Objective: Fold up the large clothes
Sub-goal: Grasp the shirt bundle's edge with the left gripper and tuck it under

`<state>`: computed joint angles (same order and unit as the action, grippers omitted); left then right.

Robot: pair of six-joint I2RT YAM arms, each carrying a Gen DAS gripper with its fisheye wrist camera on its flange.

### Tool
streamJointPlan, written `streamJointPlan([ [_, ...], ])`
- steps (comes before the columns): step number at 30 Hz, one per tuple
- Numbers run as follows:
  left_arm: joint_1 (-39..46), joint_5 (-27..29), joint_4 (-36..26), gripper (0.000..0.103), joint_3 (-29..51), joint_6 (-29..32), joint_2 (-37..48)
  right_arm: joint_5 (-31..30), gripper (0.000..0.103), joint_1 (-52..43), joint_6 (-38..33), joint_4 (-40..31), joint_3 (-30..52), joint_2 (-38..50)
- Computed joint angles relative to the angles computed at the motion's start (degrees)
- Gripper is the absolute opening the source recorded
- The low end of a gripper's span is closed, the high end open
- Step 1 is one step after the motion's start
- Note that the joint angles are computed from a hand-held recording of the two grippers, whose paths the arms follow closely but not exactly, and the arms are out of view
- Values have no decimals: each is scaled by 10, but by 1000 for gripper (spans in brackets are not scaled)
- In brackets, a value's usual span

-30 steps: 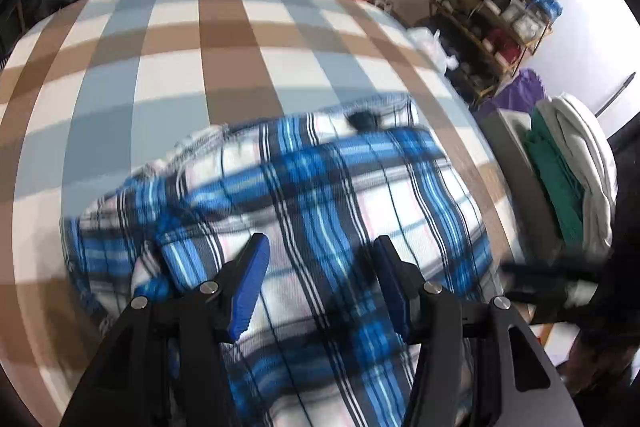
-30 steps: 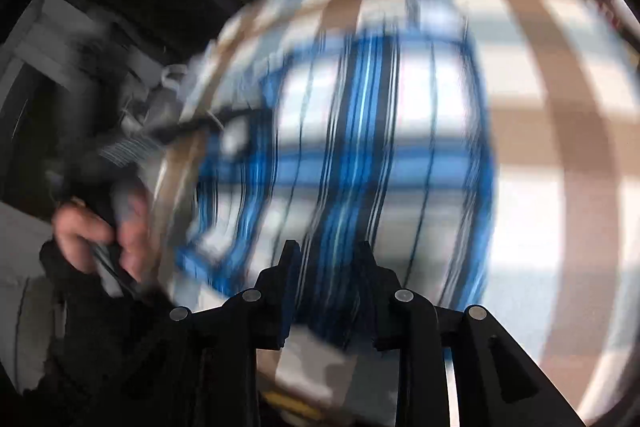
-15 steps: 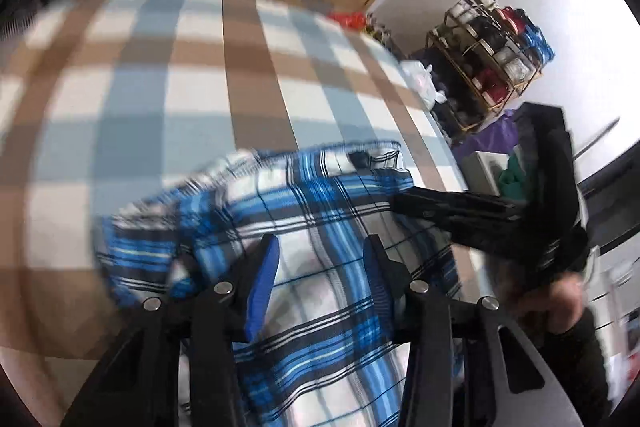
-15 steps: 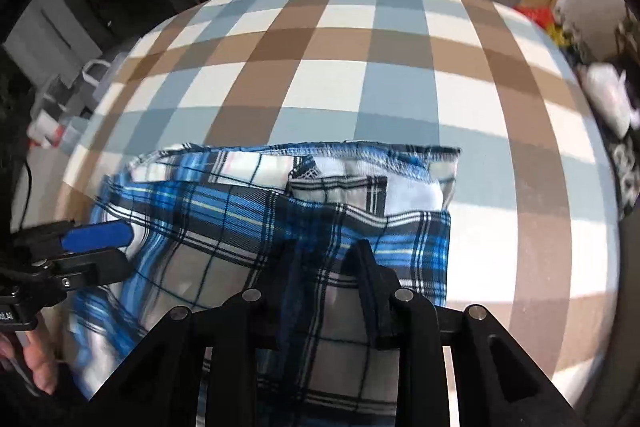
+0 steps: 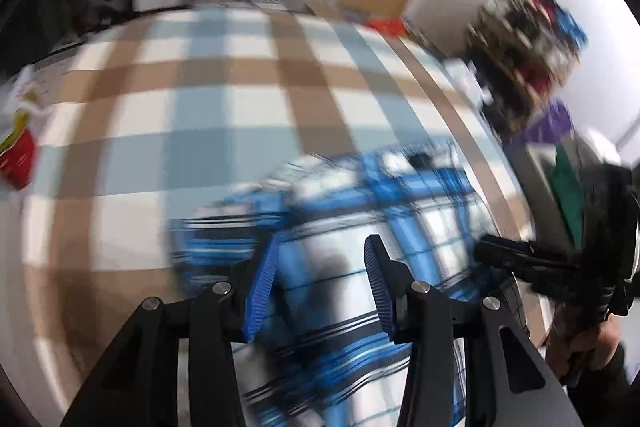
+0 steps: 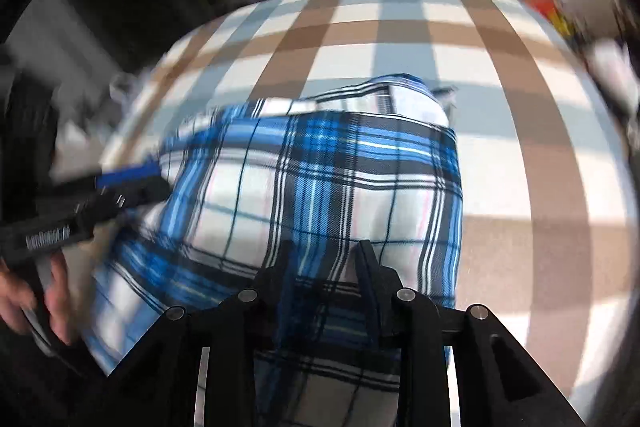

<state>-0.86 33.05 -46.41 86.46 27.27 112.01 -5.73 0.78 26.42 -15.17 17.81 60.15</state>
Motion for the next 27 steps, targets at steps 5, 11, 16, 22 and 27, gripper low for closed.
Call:
streamJointPlan([
  [5, 58, 16, -133, 84, 146, -14, 136, 7, 35, -31, 70, -62, -93, -281],
  [11, 71, 132, -331, 86, 277, 73, 243, -43, 59, -150, 46, -109, -109, -314],
  [16, 22, 114, -300, 86, 218, 90, 204, -163, 60, -223, 16, -11, -131, -185],
  [22, -6, 119, -310, 86, 202, 128, 191, -56, 61, -99, 34, -35, -111, -194],
  [27, 31, 85, -280, 86, 220, 88, 184, -83, 60, -137, 5, -74, -99, -218],
])
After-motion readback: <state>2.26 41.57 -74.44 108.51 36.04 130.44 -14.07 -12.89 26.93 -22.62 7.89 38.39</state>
